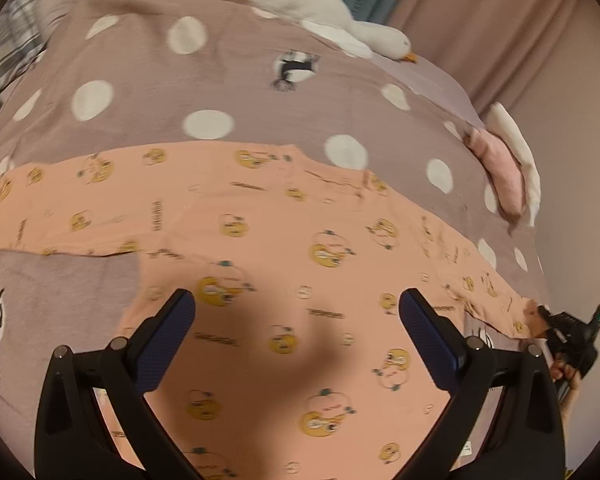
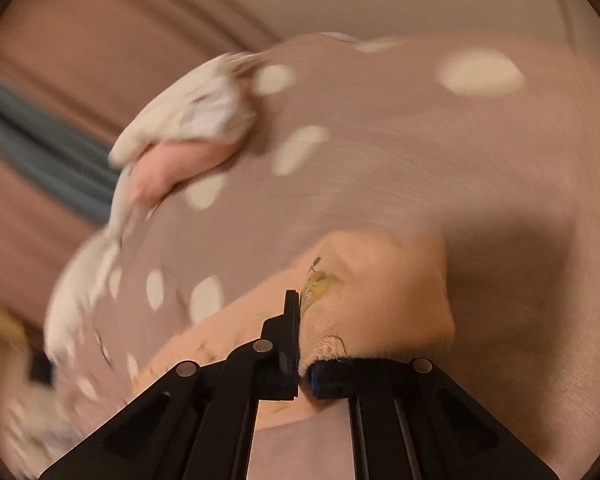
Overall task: Fold small clothes
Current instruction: 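Grasp the sleeve nearest the right tool and fold it across the shirt body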
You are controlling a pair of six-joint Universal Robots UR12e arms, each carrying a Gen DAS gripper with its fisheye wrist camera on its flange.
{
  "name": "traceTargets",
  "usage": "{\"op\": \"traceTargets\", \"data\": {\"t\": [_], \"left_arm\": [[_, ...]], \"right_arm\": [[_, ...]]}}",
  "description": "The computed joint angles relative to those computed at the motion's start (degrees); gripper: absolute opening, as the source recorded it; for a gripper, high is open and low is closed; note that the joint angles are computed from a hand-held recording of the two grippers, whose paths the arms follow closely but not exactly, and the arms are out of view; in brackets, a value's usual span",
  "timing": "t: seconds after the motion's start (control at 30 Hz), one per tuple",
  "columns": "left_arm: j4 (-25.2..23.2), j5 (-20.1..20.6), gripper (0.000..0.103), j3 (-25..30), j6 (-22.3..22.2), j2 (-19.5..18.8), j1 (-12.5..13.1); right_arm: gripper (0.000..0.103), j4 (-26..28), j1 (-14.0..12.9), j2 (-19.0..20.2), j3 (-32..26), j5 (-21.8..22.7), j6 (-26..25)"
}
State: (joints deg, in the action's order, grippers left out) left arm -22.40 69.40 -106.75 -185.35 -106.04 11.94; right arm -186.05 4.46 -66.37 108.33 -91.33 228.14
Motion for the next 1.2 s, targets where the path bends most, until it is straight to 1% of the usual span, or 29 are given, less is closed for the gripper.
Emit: {"op": "traceTargets", "data": {"t": [0.07, 0.13, 0.17, 0.27, 0.3, 0.37, 0.5, 0.57, 0.73, 0.83, 0.9, 0.93, 0.97, 1.03, 1.07, 1.1, 1.13, 1.17, 1.2], "left_arm": [[-0.15, -0.58, 0.101, -0.50, -1.01, 0.36, 1.05], [-0.75, -1.08, 0.101, -1.07, -1.49, 0.81, 2.10], [-0.81, -1.42, 0.101, -1.43, -1.69, 1.04, 2.71], [-0.87, -2.32, 0.101, -2.58, -2.32, 1.79, 4.61], [-0.87, -2.62, 0.101, -2.95, -2.65, 2.03, 5.31], [-1.01, -3.17, 0.101, -3.58, -3.11, 2.43, 6.68], [-1.02, -2.65, 0.101, -4.66, -3.39, 3.05, 8.86], [-0.90, -2.26, 0.101, -4.98, -3.70, 3.05, 9.76], [-1.68, -2.88, 0.101, -4.88, -4.77, 2.25, 11.36], [-2.46, -2.93, 0.101, -4.52, -4.88, 1.63, 11.60], [-2.75, -3.52, 0.101, -4.41, -4.71, 1.31, 11.80], [-2.67, -3.51, 0.101, -4.40, -4.73, 1.23, 11.85], [-2.62, -3.42, 0.101, -4.36, -4.85, 1.14, 11.87], [-2.60, -3.70, 0.101, -4.33, -5.36, 1.01, 12.09], [-2.72, -3.76, 0.101, -4.34, -5.78, 1.02, 12.23], [-2.67, -3.83, 0.102, -4.43, -5.93, 1.06, 12.38], [-2.69, -3.77, 0.102, -4.47, -6.06, 1.13, 12.48], [-2.75, -3.58, 0.102, -4.49, -6.11, 1.22, 12.53], [-2.73, -3.55, 0.102, -4.51, -6.02, 1.32, 12.58]], "right_arm": [[0.006, 3.98, 1.87, -0.48, -2.97, -1.97, -5.35], [0.006, 7.80, 4.38, -0.62, -6.64, -3.79, -10.75], [0.006, 9.00, 5.27, -0.35, -8.24, -4.22, -12.42], [0.005, 13.05, 9.15, 1.05, -14.28, -6.01, -18.48], [0.005, 14.17, 10.58, 1.86, -16.34, -6.84, -20.62], [0.005, 17.25, 14.11, 4.49, -21.51, -10.41, -26.19], [0.005, 23.10, 17.70, 10.47, -31.02, -12.63, -34.50], [0.005, 25.48, 19.81, 13.27, -34.52, -13.92, -38.96], [0.005, 31.40, 23.29, 18.77, -40.64, -16.09, -46.89], [0.006, 33.56, 25.46, 21.29, -42.85, -19.71, -52.04], [0.006, 36.21, 26.47, 22.62, -44.19, -22.02, -54.68], [0.006, 36.80, 26.84, 23.06, -44.54, -22.00, -55.78], [0.006, 36.62, 27.11, 23.36, -44.49, -21.06, -57.54], [0.006, 37.48, 27.69, 23.82, -45.03, -21.01, -58.98], [0.012, 39.40, 27.74, 23.97, -45.73, -19.48, -59.13], [0.035, 41.98, 27.70, 23.99, -46.48, -17.91, -59.04], [0.051, 46.09, 27.61, 24.17, -47.75, -15.78, -58.97], [0.066, 47.80, 27.68, 24.20, -48.22, -14.96, -59.27], [0.066, 47.11, 27.71, 23.93, -47.86, -14.53, -60.29]]}}
